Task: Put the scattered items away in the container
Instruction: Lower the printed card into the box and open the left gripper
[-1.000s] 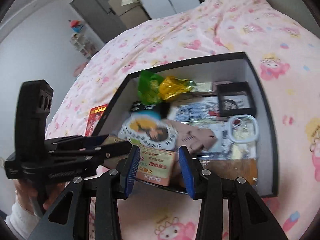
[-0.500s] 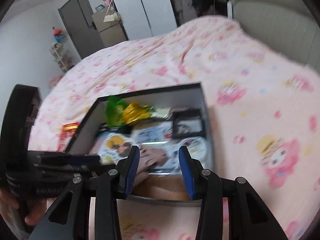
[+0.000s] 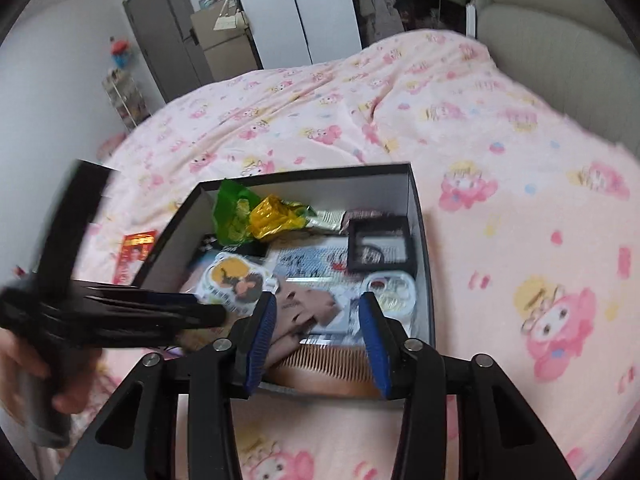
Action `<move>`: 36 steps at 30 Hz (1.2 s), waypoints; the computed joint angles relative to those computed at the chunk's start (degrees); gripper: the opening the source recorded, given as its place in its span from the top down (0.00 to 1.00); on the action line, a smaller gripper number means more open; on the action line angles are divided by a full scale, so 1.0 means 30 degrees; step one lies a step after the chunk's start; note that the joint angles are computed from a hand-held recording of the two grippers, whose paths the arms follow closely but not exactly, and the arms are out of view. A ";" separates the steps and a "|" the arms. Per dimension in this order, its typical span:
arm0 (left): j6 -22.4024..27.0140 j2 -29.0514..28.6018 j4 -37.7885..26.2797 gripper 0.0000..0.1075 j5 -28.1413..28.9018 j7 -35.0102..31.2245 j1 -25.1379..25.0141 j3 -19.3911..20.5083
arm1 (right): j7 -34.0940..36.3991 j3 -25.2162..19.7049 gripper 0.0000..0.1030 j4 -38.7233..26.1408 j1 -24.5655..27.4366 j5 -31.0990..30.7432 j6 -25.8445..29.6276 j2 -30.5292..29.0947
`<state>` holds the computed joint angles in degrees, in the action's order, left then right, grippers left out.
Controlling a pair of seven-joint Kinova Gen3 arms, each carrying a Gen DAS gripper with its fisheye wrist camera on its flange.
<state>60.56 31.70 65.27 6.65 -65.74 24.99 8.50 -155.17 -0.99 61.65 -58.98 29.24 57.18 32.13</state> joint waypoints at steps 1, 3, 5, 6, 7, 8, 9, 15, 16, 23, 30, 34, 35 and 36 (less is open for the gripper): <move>-0.0461 -0.0282 0.0471 0.58 -0.0228 0.0326 0.0029 -0.0301 | 0.0698 -0.0318 0.60 -0.0876 0.0372 -0.0477 0.0446 0.0434; -0.1018 -0.0502 0.1172 0.58 -0.0018 0.0719 -0.0360 -0.0420 | 0.2252 -0.1817 0.60 -0.2645 0.1882 -0.2001 0.0578 0.1461; -0.2047 -0.0739 0.2202 0.58 0.0803 0.0004 -0.1075 0.0019 | 0.3804 -0.3356 0.60 -0.4415 0.3228 -0.3554 0.1012 0.2666; -0.2824 -0.0998 0.2942 0.58 0.1340 -0.0772 -0.1621 0.0556 | 0.4581 -0.3656 0.60 -0.5300 0.3441 -0.4019 0.1508 0.3355; -0.3601 -0.1318 0.3733 0.58 0.2030 -0.1549 -0.2213 0.1151 | 0.5152 -0.3603 0.60 -0.6185 0.3342 -0.4174 0.2279 0.3844; -0.4377 -0.1748 0.4612 0.58 0.2601 -0.2326 -0.2521 0.1392 | 0.5413 -0.3195 0.60 -0.6804 0.2940 -0.4018 0.3056 0.4157; -0.5154 -0.2165 0.5338 0.58 0.2860 -0.3019 -0.2476 0.1305 | 0.5363 -0.2732 0.60 -0.7154 0.2526 -0.3695 0.3666 0.4310; -0.6657 -0.2137 0.6473 0.58 0.3765 -0.5082 -0.3082 0.2135 | 0.4432 -0.3810 0.60 -0.6440 0.3362 -0.3644 0.3344 0.4280; -0.6773 -0.2247 0.6616 0.58 0.3564 -0.5144 -0.2832 0.1873 | 0.4557 -0.3769 0.60 -0.6737 0.3334 -0.3747 0.3495 0.4488; -0.7299 -0.2412 0.6741 0.59 0.0209 -0.2867 0.0032 -0.0048 | 0.4662 -0.3506 0.60 -0.7648 0.3434 -0.4747 0.3738 0.5041; -0.4033 -0.0541 0.3171 0.56 -0.0495 -0.1887 0.0287 0.0138 | 0.1890 -0.0918 0.60 -0.4300 0.1884 -0.2832 0.2133 0.2798; -0.1448 0.0778 0.0083 0.45 -0.2401 -0.0600 0.1881 -0.0748 | -0.0435 -0.1842 0.60 -0.1968 0.2359 -0.1356 0.0686 0.1748; -0.0911 0.1154 -0.0632 0.44 -0.2844 -0.0394 0.2265 -0.0871 | -0.1211 -0.1276 0.60 -0.1259 0.2080 -0.1320 0.0091 0.1398; -0.0326 0.1550 -0.1340 0.41 -0.3210 -0.0256 0.2591 -0.0956 | -0.1988 -0.0689 0.60 -0.0767 0.1728 -0.1192 -0.0214 0.1104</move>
